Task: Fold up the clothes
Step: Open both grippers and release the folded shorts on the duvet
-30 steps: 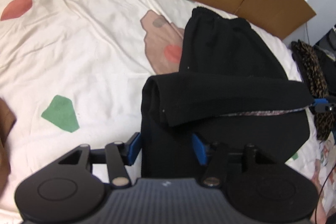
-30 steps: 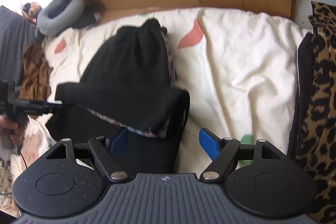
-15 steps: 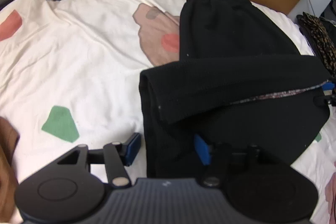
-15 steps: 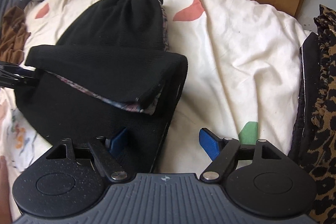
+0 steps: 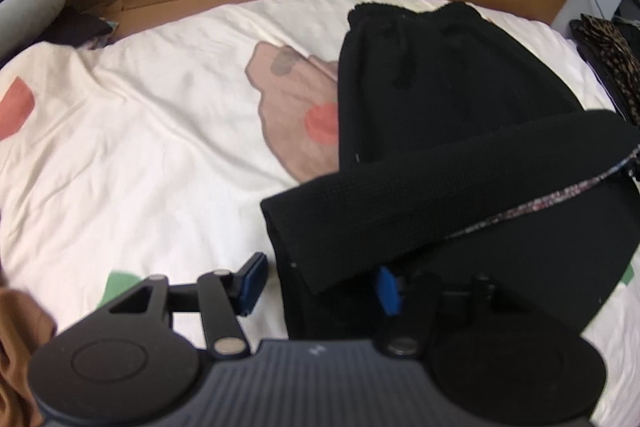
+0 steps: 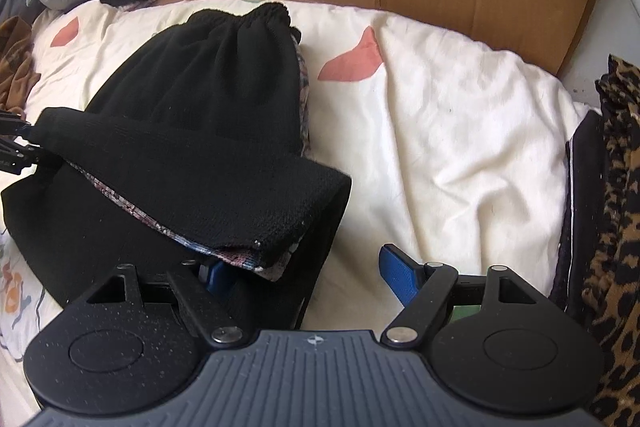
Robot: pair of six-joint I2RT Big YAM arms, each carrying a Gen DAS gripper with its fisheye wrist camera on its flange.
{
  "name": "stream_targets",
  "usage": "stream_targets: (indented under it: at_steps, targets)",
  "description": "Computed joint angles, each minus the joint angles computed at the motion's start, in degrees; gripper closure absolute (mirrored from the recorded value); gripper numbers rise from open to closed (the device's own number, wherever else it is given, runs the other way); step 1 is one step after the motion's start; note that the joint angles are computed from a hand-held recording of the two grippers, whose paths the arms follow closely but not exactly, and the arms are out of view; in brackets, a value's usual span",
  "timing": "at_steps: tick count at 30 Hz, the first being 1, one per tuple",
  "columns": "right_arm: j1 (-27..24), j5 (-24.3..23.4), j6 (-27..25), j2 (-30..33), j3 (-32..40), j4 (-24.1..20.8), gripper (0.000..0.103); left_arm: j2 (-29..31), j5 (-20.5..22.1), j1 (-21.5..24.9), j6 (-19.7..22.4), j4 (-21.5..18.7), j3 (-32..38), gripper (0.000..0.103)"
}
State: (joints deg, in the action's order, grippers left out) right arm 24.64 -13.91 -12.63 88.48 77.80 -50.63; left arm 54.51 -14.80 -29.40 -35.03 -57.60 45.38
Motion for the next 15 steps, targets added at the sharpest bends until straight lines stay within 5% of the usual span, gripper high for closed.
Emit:
stream_targets:
  at_steps: [15]
  targets:
    - [0.3, 0.8, 3.1, 3.4, 6.5, 5.3, 0.024, 1.0, -3.3, 5.8, 4.0, 2.6, 3.4, 0.044]
